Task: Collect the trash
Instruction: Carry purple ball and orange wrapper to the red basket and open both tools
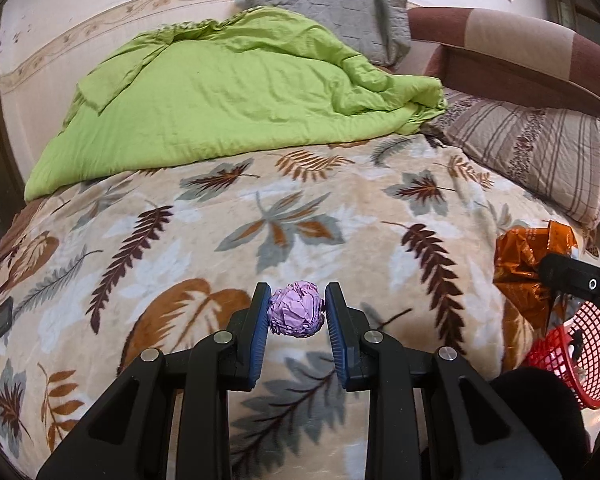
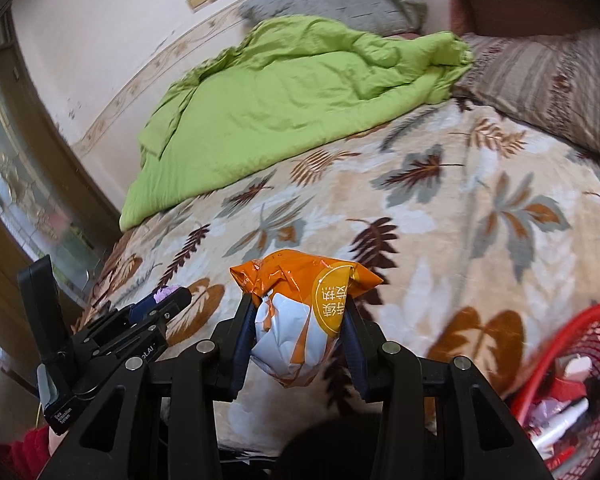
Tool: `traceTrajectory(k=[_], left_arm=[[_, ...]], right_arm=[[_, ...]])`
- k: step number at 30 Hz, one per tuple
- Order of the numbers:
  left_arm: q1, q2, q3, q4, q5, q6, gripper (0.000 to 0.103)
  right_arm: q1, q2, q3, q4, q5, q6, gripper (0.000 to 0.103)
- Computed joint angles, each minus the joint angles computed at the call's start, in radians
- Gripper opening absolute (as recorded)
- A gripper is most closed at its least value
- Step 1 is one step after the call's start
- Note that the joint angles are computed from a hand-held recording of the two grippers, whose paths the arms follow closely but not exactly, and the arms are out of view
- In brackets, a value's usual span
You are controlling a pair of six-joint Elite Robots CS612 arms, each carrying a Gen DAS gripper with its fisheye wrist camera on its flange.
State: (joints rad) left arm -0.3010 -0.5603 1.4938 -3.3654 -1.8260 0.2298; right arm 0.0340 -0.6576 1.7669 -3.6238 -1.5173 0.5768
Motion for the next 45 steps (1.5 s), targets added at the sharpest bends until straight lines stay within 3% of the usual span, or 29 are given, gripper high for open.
traceTrajectory(k=[12, 24, 28, 31, 35, 40, 43, 45], left_arm=[[-0.039, -0.042, 0.056, -0.039, -0.063, 0.049, 0.026], [-0.095, -0.091, 0.105, 0.015, -0.206, 0.132, 0.026], [-0.118, -0.117, 0.124, 0.085, -0.297, 0.183, 0.027], [-0.139, -0.135, 0.133, 0.186, -0.358, 0.232, 0.027], [-0.168, -0.15, 0.149, 0.299, -0.399, 0.303, 0.027], [-0.196, -0.157, 0.166, 0.415, -0.412, 0.389, 0.027], [-0.203, -0.155, 0.156, 0.506, -0.41, 0.429, 0.035], [-0.204, -0.152, 0.152, 0.534, -0.403, 0.439, 0.052]], right_arm=[[-0.035, -0.052, 0.129, -0.105, -0.078, 0.075, 0.044], [-0.071, -0.105, 0.272, -0.171, -0.186, 0.16, 0.044], [-0.088, -0.127, 0.338, -0.197, -0.236, 0.207, 0.044], [-0.101, -0.139, 0.384, -0.223, -0.262, 0.244, 0.044], [-0.12, -0.149, 0.437, -0.253, -0.29, 0.296, 0.044], [-0.14, -0.14, 0.47, -0.272, -0.266, 0.348, 0.045], [-0.148, -0.13, 0.473, -0.267, -0.243, 0.368, 0.047], [-0.152, -0.13, 0.475, -0.244, -0.233, 0.383, 0.052]])
